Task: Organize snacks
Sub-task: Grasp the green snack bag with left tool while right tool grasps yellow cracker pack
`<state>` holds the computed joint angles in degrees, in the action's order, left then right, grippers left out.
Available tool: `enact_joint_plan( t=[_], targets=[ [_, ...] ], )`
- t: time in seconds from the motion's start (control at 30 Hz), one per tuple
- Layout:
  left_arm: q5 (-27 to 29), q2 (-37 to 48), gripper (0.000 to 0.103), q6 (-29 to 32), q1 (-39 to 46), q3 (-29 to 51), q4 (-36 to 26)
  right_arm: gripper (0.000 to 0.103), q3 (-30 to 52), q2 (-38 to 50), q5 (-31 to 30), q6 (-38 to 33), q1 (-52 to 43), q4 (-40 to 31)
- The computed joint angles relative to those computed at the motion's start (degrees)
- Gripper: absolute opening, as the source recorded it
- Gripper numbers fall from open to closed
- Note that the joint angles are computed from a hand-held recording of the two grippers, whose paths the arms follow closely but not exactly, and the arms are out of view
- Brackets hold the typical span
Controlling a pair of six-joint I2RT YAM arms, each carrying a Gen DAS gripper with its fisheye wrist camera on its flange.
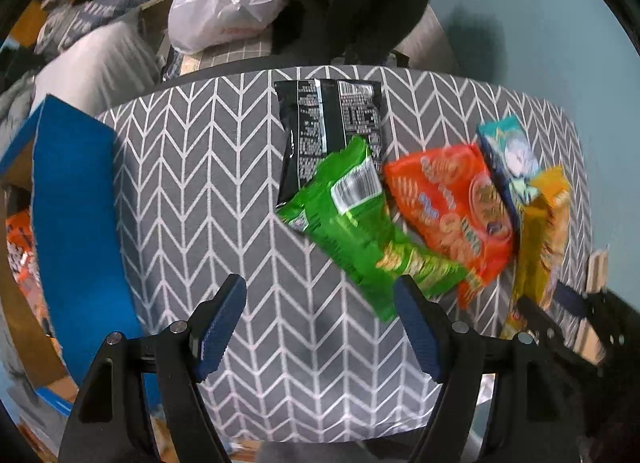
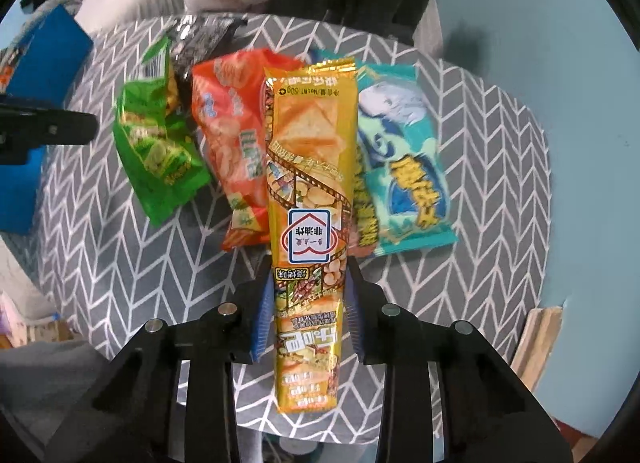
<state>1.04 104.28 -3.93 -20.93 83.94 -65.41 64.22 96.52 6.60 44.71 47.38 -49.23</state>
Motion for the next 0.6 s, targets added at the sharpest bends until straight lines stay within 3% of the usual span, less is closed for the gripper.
enact_joint_plan(
  t=[0.17, 0.6],
  targets=[
    [0.5, 5.0, 0.078, -4.3, -0.6, 3.7, -0.1, 0.03, 1.7, -2.3, -0.8, -3.7, -3.7, -1.8],
    [4.4, 16.4, 0.082, -11.7, -1.7, 6.6, 2.8, 0.03, 8.5, 1.8, -2.5, -10.1, -8.3, -2.5]
  ],
)
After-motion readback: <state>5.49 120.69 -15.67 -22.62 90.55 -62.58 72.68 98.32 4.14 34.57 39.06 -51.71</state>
